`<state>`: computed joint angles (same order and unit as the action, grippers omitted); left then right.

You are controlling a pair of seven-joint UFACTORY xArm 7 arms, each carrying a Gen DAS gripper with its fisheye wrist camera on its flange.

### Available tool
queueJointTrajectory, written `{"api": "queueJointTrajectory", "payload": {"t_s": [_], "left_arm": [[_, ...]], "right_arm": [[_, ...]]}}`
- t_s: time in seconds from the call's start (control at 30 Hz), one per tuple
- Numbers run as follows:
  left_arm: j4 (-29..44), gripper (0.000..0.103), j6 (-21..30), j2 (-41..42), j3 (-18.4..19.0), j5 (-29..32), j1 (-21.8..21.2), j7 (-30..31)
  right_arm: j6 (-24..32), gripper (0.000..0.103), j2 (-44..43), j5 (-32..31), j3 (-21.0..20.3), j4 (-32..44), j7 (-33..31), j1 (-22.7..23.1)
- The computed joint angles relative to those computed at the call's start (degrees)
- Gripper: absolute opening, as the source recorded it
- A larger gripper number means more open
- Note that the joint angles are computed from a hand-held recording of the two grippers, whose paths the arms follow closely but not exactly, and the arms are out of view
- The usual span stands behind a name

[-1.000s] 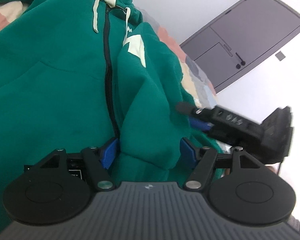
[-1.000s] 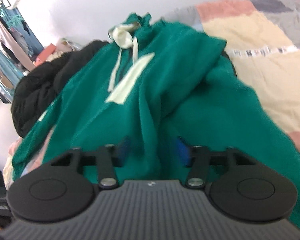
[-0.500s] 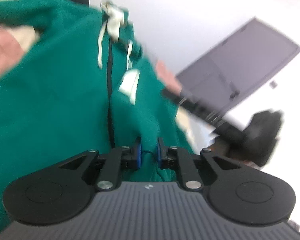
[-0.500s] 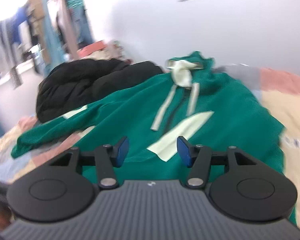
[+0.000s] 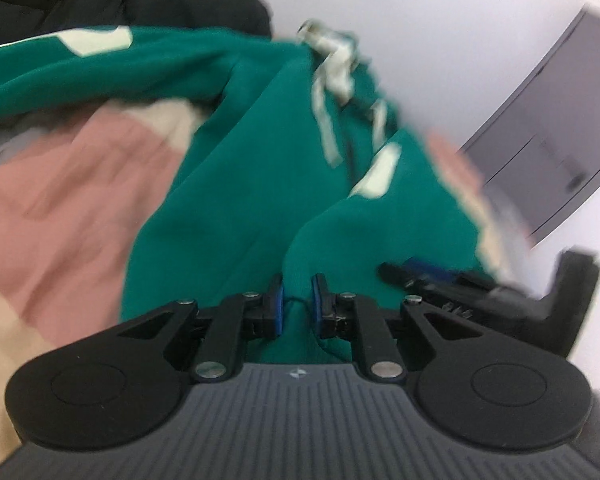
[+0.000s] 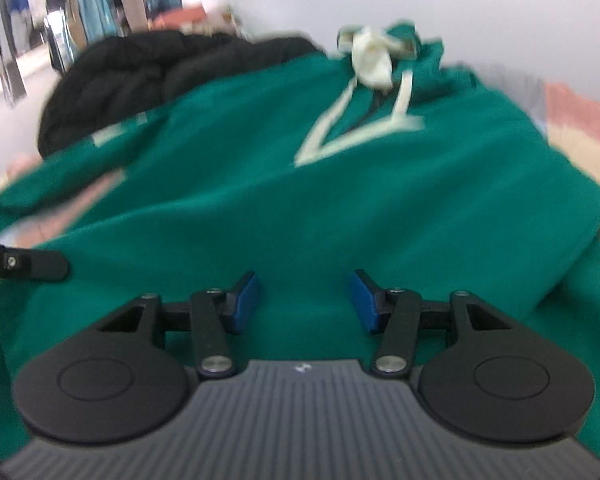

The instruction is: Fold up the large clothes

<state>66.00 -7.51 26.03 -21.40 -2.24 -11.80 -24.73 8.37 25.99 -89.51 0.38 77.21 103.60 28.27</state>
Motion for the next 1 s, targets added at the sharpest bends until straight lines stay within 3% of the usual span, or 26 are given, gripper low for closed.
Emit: {"api": "queueJointTrajectory", "payload": {"t_s": [0.07,0.13,0.33,0.4,0.47,0.53,0.63,0.93,1.0], "left_arm": [[1.7,0.017,3.6,0.5,5.9,-0.5,-5.5,-1.0],[2.7,0.017,4.9,1.1,9.2,-0.4,-8.6,-1.4],[0.5,0.018,1.5,-0.6,12.4,-1.2,-12.0,-3.0],[-0.2,0.029,-0.1,-1.3,15.8,-1.7,-15.3,-4.1],[-2.1,0.053,-2.6,-2.9,20.2,-2.7,-19.3,-5.2],[-3.9,0.058,-5.7,-4.1,23.0,-4.7,-22.1,-5.5],[-6.0,0.064,-8.7,-5.7,27.8,-10.8,-26.7,-4.3],[-5.9,0.073,-12.5,-5.4,30.7,-28.2,-27.9,-1.3],[-4.3,0.073,-11.8,-4.3,34.1,-33.7,-30.6,1.7]], "right_arm": [[0.7,0.054,0.3,1.1,-1.2,-0.1,-1.8,1.5],[2.0,0.056,0.4,1.5,0.3,0.0,-2.8,0.7],[1.9,0.056,0.2,-0.7,-0.3,-0.2,0.3,1.3],[2.0,0.056,-0.1,-1.2,0.1,-0.4,0.8,0.9],[2.6,0.056,-0.3,-1.3,0.6,-0.7,0.9,0.8],[3.1,0.056,-0.5,-1.2,0.9,-0.8,0.6,0.8],[3.3,0.056,-0.8,-1.3,1.2,-1.1,1.0,0.6],[4.8,0.056,-1.5,-1.8,1.8,-1.9,3.2,0.5],[4.9,0.056,-1.7,-2.2,2.0,-2.2,3.9,0.6]]}}
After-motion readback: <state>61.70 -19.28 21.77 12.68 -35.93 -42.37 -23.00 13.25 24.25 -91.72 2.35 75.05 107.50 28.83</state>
